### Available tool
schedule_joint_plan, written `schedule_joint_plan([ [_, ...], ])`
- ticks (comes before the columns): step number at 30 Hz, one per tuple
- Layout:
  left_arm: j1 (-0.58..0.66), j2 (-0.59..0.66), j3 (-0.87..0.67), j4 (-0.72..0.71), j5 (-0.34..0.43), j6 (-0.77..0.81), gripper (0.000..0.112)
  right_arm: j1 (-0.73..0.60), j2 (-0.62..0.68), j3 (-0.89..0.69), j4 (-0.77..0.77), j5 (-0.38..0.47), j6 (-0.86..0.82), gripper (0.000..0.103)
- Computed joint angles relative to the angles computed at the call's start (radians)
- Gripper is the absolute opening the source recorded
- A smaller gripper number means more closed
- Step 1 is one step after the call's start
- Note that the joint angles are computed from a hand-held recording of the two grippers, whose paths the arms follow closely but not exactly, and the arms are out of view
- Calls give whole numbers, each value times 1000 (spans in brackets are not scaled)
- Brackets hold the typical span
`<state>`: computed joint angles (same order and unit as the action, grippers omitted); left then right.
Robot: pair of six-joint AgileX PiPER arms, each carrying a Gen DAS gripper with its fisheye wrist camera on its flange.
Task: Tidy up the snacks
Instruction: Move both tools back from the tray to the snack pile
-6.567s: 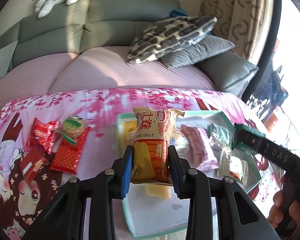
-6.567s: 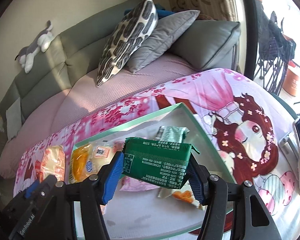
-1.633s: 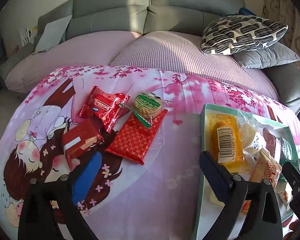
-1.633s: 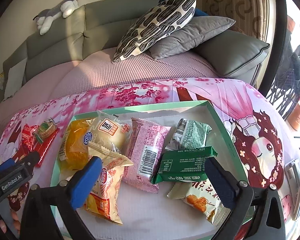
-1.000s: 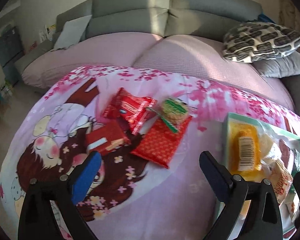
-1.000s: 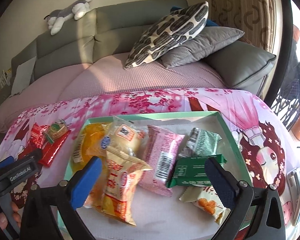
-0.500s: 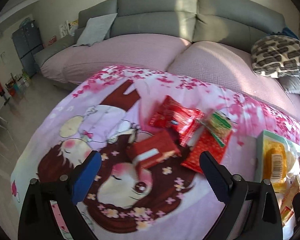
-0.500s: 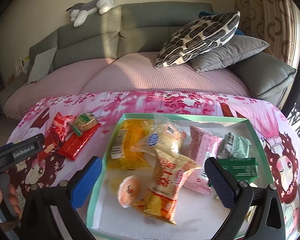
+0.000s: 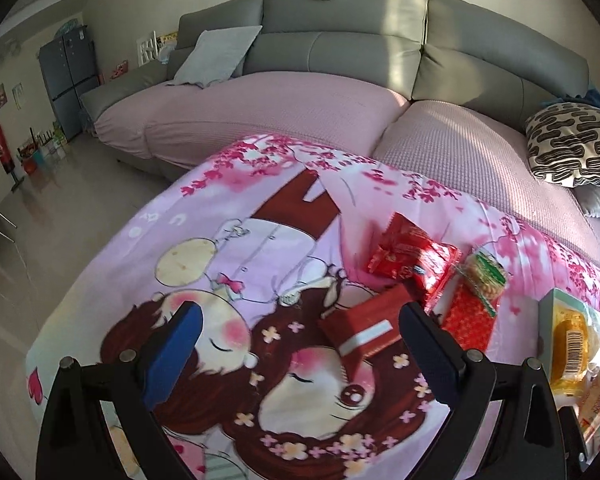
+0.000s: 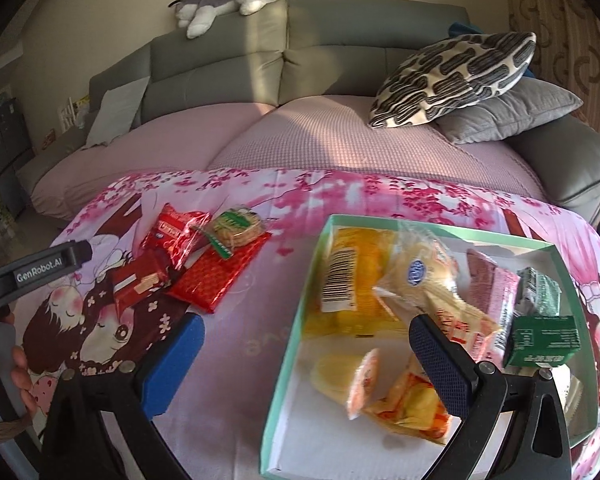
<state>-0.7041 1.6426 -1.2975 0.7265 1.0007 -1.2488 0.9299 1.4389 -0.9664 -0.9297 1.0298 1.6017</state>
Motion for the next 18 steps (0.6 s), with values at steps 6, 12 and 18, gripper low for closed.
schedule_joint_plan([
  [6,54,-24,54,-15,-68,21,99,4,60,-43,1,-17,-4,103],
  [12,104,-34,92,-69,-157,37,99,-7,122,-107,12,-13,-35,103],
  [18,130,-31,110,-103,-223,40,99,-22,180,-174,16,-15,-78,103],
])
